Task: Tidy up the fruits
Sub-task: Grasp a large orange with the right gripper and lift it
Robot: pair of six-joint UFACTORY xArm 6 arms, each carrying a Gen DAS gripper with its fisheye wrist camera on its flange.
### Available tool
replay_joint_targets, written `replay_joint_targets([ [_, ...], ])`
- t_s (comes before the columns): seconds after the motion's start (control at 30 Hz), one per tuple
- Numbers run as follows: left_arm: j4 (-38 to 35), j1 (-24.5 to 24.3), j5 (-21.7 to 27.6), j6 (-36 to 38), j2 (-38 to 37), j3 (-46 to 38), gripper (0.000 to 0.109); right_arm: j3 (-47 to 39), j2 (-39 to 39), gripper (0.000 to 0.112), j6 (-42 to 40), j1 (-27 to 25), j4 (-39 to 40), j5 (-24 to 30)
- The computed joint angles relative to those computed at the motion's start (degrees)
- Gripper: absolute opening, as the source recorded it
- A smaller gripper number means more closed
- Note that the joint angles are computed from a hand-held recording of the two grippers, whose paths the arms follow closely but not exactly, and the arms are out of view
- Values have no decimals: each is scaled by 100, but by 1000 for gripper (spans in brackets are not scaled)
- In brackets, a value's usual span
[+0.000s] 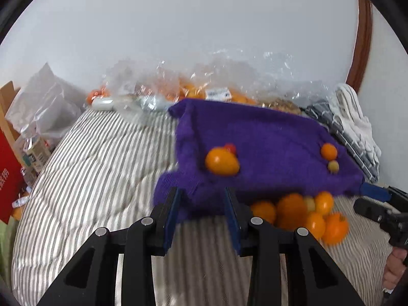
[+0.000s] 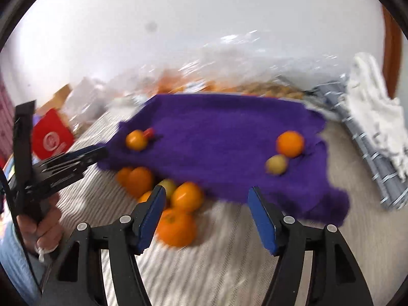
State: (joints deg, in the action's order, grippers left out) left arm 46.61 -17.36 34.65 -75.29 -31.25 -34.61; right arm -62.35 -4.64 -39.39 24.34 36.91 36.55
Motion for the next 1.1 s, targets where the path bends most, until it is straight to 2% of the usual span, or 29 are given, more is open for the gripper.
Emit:
replay_joint_targets([
  [0.07,-245,-2,2,148,-215,188,33,201,-142,67,-28,105,-80,65],
  [0.27,-563,-55,62,271,-598,506,33,492,-155,65,274,398,-623,-174],
  [0.37,-483,-44,33,149,-595,510,33,411,-10,58,274,410,-564,-121],
  [0.47,-597,-34,76,203,-557,494,33,289,122,42,261,394,-587,78],
  [0.7,-967,84,-120,481,-557,569,33,426,-23,42,85,284,-422,-55],
  [0.83,-1187,133,-56,574,-503,554,33,543,-109,42,221,50,-758,-401],
  [0.9,-1477,178,5,769,-399,519,33,476,-64,42,206,-101,-791,-339],
  [0.97,-1430,160,0,799,-368,508,33,373,34,42,195,-249,-775,-214],
  [1.1,-1394,54,156,963,-270,418,33,430,88,42,305,-297,-878,-362],
])
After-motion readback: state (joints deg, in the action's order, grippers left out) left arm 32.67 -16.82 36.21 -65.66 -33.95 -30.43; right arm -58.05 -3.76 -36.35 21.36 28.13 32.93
